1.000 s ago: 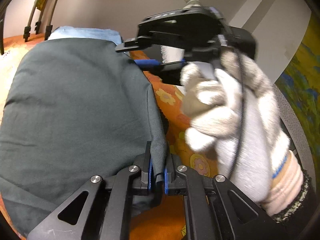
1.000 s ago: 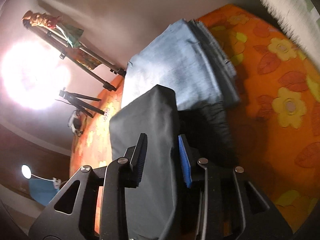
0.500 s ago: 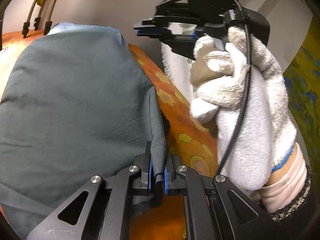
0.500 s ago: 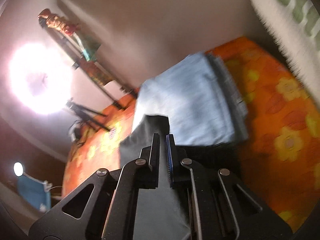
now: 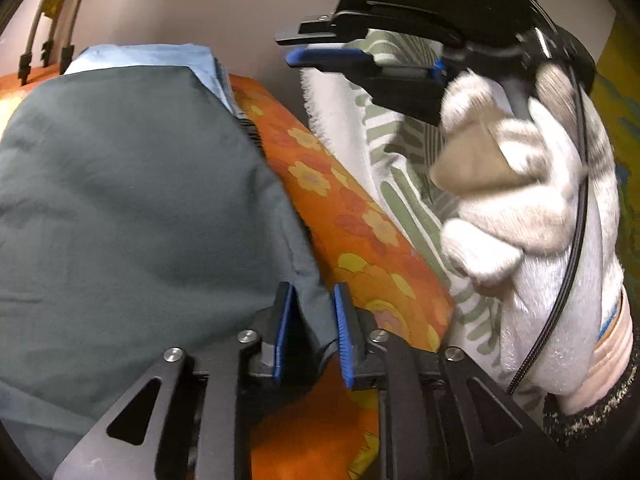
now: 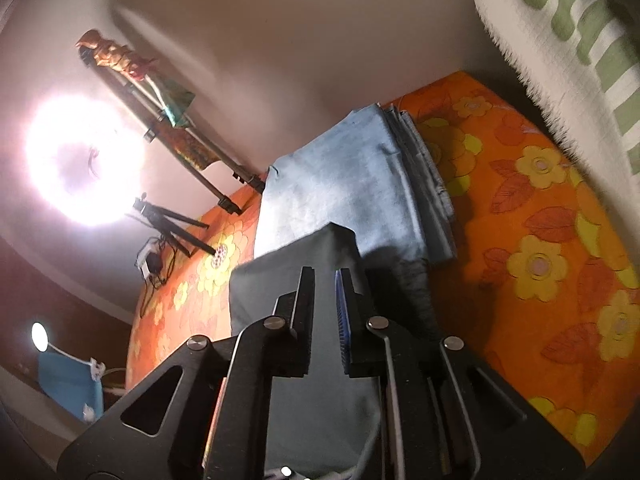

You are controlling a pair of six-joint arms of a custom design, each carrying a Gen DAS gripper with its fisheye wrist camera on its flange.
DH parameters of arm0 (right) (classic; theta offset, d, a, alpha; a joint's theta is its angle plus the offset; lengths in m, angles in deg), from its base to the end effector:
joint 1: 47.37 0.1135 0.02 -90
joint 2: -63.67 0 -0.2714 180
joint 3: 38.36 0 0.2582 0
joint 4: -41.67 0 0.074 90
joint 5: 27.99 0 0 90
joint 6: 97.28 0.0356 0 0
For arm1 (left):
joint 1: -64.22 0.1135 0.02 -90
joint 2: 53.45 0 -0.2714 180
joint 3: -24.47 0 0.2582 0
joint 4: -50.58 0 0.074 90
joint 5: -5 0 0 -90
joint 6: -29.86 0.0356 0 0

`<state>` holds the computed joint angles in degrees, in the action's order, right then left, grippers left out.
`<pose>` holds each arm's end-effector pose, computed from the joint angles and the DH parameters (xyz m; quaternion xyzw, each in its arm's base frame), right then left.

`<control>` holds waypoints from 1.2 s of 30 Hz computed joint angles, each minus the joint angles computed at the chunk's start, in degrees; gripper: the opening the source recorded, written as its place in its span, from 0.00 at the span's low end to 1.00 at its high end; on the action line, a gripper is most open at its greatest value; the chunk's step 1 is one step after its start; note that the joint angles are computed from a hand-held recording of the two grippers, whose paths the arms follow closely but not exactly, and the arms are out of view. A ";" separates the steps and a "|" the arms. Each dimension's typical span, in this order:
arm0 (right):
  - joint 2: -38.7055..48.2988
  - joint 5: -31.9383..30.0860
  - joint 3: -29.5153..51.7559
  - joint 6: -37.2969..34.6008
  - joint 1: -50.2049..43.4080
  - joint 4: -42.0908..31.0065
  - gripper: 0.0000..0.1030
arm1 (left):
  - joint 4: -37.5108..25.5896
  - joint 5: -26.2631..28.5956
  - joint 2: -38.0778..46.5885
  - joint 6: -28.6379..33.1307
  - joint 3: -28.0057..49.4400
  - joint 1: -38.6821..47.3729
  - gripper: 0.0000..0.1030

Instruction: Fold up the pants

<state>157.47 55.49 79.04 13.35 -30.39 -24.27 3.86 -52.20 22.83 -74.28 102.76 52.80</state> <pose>0.3388 0.1077 0.4140 0.0061 0.9135 0.1793 0.3651 0.2780 -0.0758 0.3131 0.0877 0.8877 -0.3358 0.3026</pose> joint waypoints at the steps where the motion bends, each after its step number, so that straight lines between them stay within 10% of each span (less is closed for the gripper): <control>1: -1.31 0.28 -0.99 0.04 -0.13 -0.18 0.23 | -1.24 0.24 -0.45 0.50 0.37 0.10 0.26; 8: -9.65 2.73 -7.83 -2.88 0.22 -2.04 0.36 | -12.13 -0.25 -4.32 5.42 2.81 2.35 0.52; 11: -9.77 2.45 -9.05 -2.78 -0.03 -0.48 0.51 | -16.41 -0.62 -6.11 8.40 3.54 6.53 0.52; 29: 19.71 0.20 12.15 3.30 1.32 3.34 0.51 | -27.80 2.26 -4.74 27.69 0.72 31.56 0.52; 31: 20.58 0.74 12.96 3.06 1.93 3.40 0.41 | -27.79 2.48 -3.74 27.38 0.42 30.81 0.50; 33: 21.05 1.39 13.58 1.91 2.59 2.78 0.11 | -26.88 2.53 -2.73 26.39 -0.16 30.07 0.50; 36: 19.71 4.30 11.90 0.97 3.29 3.39 0.06 | -25.31 1.80 -3.07 25.45 -1.22 29.12 0.44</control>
<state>177.18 59.78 90.94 14.32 -27.11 -20.88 -21.45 -50.40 19.76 -48.83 101.54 81.92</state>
